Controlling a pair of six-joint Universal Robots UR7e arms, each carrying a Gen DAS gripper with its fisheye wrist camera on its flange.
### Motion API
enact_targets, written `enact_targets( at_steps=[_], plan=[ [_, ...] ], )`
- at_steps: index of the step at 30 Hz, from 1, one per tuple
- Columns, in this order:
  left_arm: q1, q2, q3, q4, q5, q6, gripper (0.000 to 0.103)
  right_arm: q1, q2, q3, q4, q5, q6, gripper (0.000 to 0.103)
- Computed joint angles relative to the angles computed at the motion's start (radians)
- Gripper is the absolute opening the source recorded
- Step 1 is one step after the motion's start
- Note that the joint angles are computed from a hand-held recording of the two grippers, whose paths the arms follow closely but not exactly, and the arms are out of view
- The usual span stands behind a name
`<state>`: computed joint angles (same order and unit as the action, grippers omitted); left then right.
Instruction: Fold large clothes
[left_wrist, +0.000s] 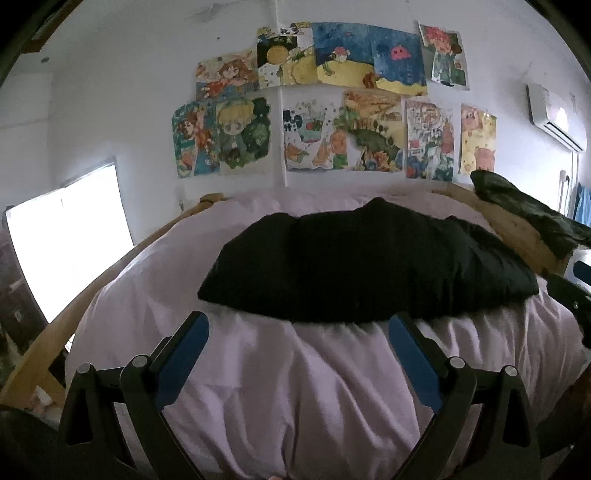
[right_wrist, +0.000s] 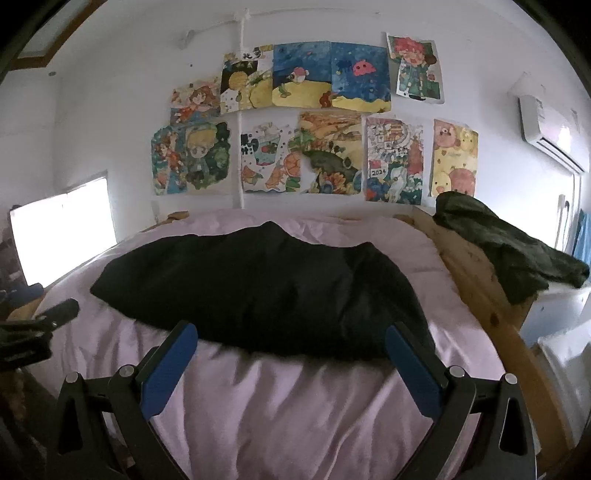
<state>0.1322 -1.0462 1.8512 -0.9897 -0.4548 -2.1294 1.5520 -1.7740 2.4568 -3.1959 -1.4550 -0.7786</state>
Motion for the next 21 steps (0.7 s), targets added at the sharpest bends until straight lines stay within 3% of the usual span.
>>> enact_targets(
  at_steps=[4, 21],
  plan=[
    [-0.016, 0.003, 0.015, 0.004, -0.011, -0.036, 0.096, -0.014, -0.011, 0.024, 0.015, -0.002, -0.002, 0.103],
    [-0.017, 0.001, 0.037, -0.043, -0.022, 0.001, 0.096, -0.009, 0.01, 0.015, 0.057, -0.032, 0.01, 0.103]
  ],
)
